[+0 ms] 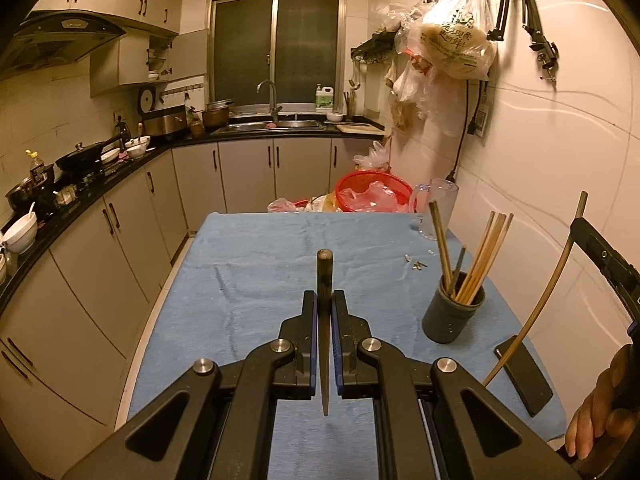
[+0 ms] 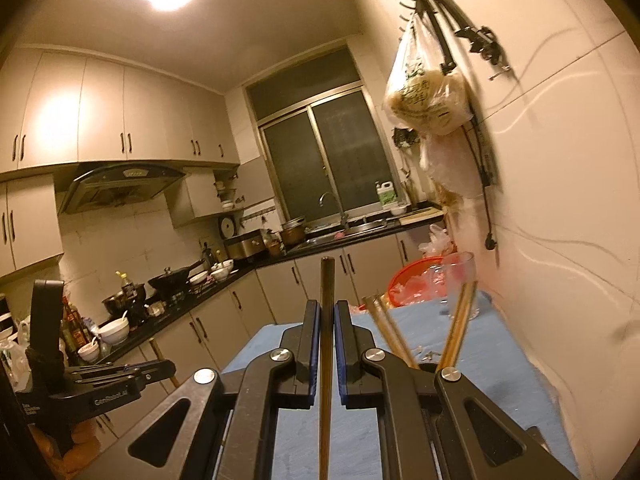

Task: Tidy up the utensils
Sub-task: 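Lift both held chopsticks upright and carry them over the black cup, then lower both chopsticks into the black cup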

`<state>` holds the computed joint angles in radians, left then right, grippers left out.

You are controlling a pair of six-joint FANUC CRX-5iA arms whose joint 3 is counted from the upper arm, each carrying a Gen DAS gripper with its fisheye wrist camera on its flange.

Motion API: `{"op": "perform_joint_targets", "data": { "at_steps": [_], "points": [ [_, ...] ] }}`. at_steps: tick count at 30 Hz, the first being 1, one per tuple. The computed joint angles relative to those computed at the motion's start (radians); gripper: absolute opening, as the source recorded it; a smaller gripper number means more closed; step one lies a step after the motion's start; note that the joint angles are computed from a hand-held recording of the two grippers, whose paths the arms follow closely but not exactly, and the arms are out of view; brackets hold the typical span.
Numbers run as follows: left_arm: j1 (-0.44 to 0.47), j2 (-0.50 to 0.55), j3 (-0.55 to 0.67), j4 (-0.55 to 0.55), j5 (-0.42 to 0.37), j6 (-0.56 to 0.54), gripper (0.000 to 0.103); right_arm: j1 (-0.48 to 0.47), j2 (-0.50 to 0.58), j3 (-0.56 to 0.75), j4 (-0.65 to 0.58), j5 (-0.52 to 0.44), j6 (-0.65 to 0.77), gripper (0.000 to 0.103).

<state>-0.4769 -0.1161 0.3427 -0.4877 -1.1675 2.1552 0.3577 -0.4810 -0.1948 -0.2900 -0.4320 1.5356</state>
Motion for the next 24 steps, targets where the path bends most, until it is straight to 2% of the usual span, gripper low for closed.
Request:
{"op": "perform_joint_targets", "data": {
  "at_steps": [3, 5, 12, 16, 24],
  "points": [
    [0.002, 0.009, 0.014, 0.022, 0.009, -0.019, 0.007, -0.020, -0.006, -0.005, 0.014, 0.009, -0.016, 0.007],
    [0.001, 0.018, 0.027, 0.034, 0.013, -0.032, 0.007, -0.051, 0.001, 0.013, -0.032, -0.006, 0.020, 0.007],
    [0.006, 0.055, 0.088, 0.089, 0.030, -0.087, 0.007, -0.113, 0.010, 0.031, -0.057, -0.008, 0.045, 0.007],
    [0.015, 0.070, 0.119, 0.143, 0.050, -0.131, 0.007, -0.189, 0.037, 0.085, -0.171, -0.053, 0.133, 0.007],
    [0.030, 0.122, 0.212, 0.282, 0.093, -0.235, 0.007, -0.284, 0.081, 0.164, -0.286, -0.089, 0.221, 0.007]
  ]
}}
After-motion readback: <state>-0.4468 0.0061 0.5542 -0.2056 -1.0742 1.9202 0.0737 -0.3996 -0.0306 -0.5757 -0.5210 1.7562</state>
